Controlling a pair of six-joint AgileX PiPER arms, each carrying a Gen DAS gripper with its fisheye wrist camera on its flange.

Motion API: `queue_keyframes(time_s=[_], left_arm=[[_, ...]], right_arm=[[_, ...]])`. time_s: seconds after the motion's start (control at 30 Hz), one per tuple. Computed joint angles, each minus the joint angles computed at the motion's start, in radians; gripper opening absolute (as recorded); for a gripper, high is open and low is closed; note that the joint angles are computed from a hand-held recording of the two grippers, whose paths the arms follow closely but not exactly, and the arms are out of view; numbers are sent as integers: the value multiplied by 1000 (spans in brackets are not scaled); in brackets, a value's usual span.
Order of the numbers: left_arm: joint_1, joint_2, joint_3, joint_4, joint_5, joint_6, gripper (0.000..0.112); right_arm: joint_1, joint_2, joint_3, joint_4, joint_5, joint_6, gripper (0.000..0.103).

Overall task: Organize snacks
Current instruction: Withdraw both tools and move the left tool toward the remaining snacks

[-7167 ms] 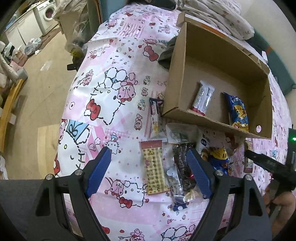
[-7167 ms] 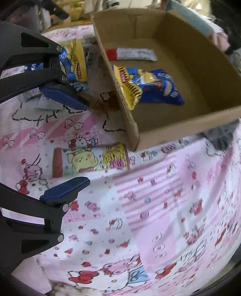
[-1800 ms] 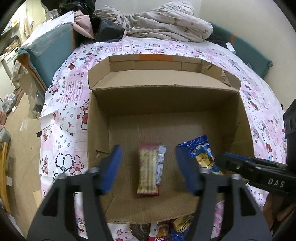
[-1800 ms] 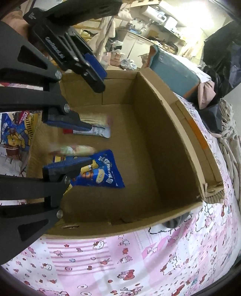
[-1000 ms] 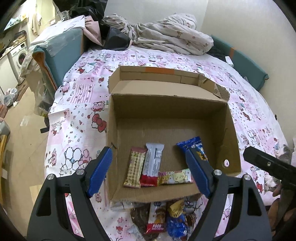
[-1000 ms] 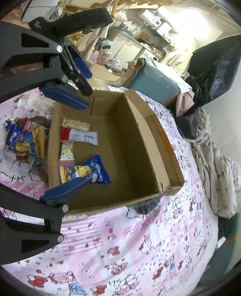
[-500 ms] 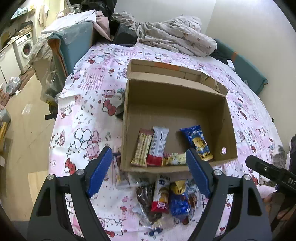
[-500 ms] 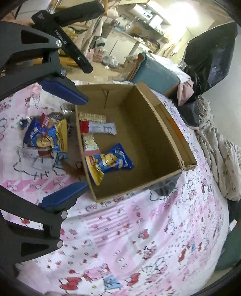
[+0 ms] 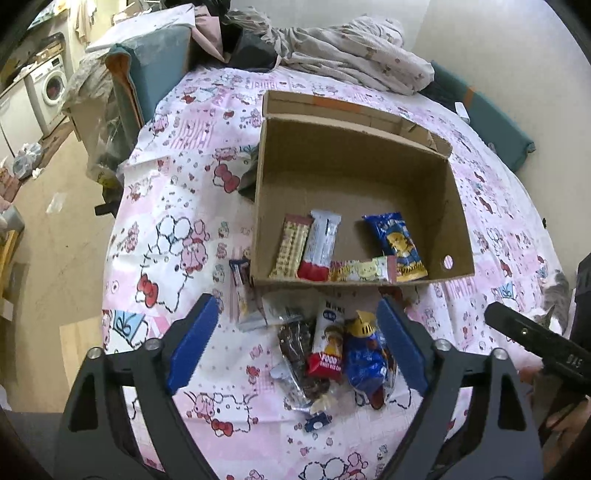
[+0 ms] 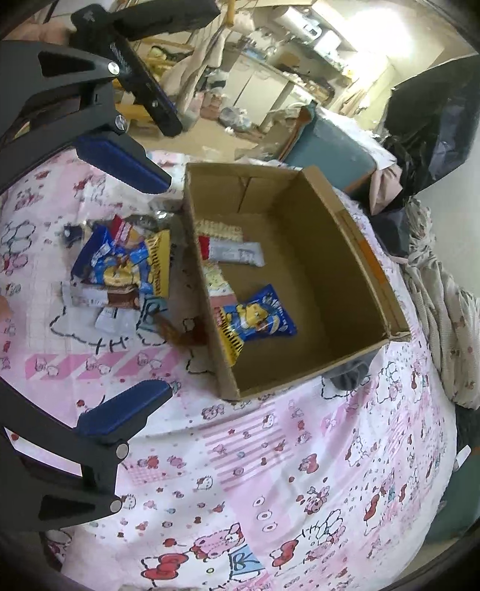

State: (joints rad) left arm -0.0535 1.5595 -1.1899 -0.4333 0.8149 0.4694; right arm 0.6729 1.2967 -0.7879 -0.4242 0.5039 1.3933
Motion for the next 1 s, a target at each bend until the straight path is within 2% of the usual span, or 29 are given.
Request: queue_keyframes(time_s=[0.17,0.33,0.5,0.63,0.67,0.7,0.77,1.0], left_arm=[[8,9,11,0,19,-4,88],[-5,13,24,63,-12,-75,88],[7,58,8,109,1,-137,88],[31,124,-6,90,41,-154,87],[29,145,-7,104,49,-175,80],[26,163,-6,114,61,-188,68],[19,215,-10,116,106,-199,58],[-59,251,21,169,61,-238,53]], right_arm=[[10,3,17,6,6,-14,103],[3,5,25,63,19,-65,103],[-50,21,47,181,6,-134,103],[-123,38,80,358,-54,-257,103],[-133,44,80,382,-59,-277,103],[-137,52,76,387,-58,-283,103],[-136,62,63,381,-51,-282,103],[-149,75,51,424,-55,-334,103]])
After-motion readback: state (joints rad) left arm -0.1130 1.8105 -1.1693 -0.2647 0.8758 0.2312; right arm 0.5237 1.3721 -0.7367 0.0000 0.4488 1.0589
